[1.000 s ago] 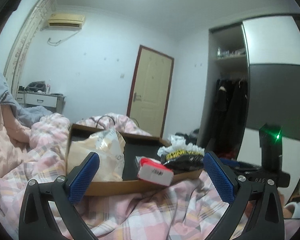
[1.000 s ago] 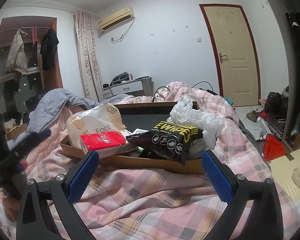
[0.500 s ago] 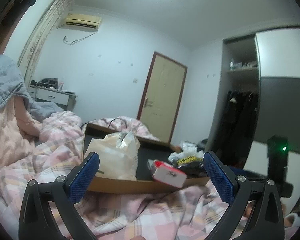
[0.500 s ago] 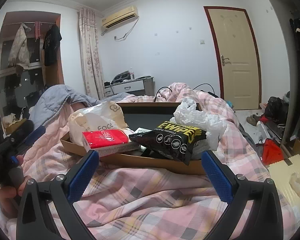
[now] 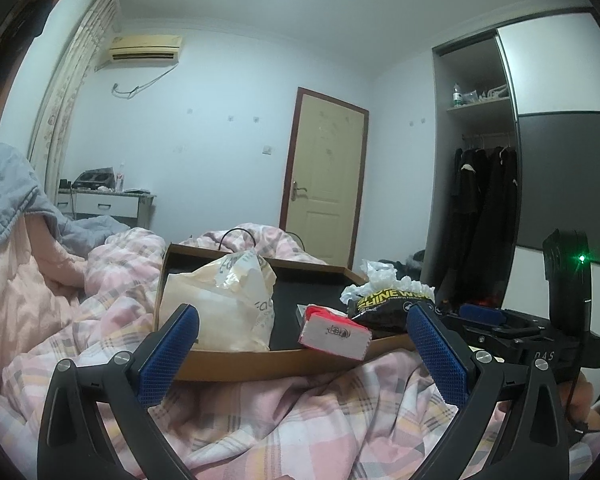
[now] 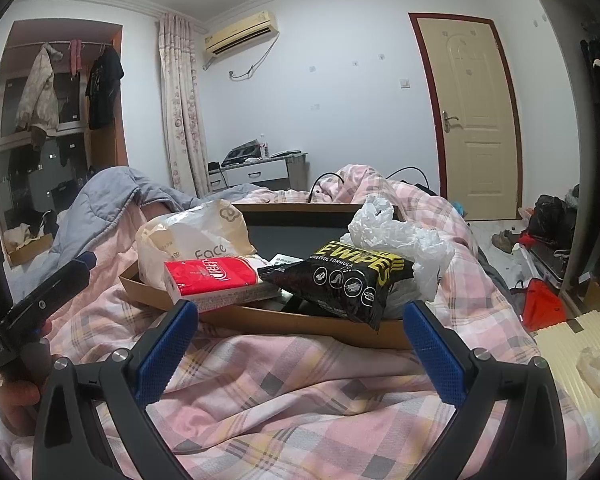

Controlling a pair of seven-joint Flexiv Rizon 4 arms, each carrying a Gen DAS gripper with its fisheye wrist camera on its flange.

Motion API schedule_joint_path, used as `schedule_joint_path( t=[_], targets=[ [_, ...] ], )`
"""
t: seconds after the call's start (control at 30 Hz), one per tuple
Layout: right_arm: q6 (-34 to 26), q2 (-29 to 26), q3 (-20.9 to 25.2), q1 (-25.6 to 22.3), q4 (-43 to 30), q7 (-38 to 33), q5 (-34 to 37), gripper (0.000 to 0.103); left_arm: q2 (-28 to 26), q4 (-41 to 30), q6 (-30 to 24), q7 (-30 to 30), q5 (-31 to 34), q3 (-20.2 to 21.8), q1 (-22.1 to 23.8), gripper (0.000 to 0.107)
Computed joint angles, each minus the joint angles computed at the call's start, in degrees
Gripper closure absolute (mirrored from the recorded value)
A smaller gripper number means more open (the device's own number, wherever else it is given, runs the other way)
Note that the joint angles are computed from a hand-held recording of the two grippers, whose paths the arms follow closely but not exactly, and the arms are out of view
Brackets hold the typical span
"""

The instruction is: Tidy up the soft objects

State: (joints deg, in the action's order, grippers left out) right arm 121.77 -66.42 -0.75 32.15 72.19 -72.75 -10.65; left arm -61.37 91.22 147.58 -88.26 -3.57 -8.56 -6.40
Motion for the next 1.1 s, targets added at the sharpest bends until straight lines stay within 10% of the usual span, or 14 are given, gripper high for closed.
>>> schedule_joint_path(
  t=[1.1],
  targets=[
    [-0.03, 0.05, 0.02, 0.08, 0.09, -0.15, 0.20, 0.001, -0.09, 0.03, 0.82, 0.98, -1.18, 0.20, -0.50, 0.004]
  ],
)
